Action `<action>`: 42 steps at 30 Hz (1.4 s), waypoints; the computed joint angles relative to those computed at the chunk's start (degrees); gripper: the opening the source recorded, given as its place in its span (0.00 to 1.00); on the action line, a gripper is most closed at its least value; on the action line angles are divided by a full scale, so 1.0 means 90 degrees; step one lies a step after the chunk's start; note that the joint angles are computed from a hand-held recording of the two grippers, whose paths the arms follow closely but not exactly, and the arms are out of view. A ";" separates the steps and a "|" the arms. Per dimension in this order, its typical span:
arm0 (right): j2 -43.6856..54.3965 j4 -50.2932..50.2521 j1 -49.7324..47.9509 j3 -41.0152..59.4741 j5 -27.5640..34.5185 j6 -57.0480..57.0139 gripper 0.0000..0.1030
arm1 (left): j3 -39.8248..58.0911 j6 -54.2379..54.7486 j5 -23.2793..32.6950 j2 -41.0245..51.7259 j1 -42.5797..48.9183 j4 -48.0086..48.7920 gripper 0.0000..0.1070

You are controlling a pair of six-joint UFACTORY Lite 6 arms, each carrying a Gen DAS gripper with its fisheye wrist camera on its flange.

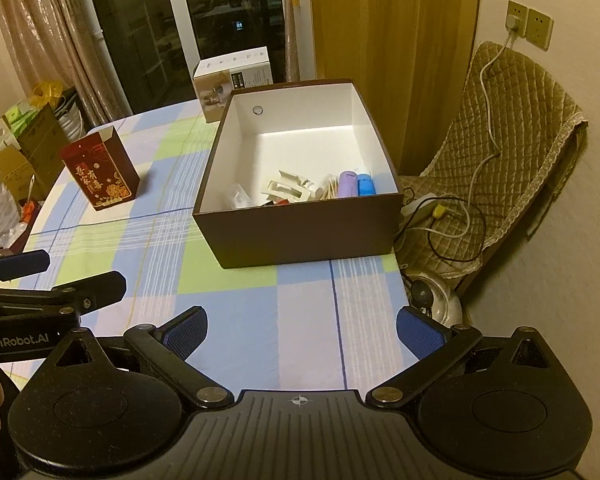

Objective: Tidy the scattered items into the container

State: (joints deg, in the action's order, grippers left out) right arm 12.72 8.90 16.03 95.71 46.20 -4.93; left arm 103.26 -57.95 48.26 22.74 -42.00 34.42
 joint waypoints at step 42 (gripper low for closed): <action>-0.0224 -0.0431 0.0081 -0.0237 0.0122 0.0273 1.00 | -0.0381 -0.0174 -0.0055 -0.0128 -0.0098 -0.0093 0.95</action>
State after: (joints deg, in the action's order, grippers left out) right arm 10.70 5.02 16.75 93.58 47.30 -2.48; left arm 99.83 -59.51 47.76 21.59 -42.89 33.59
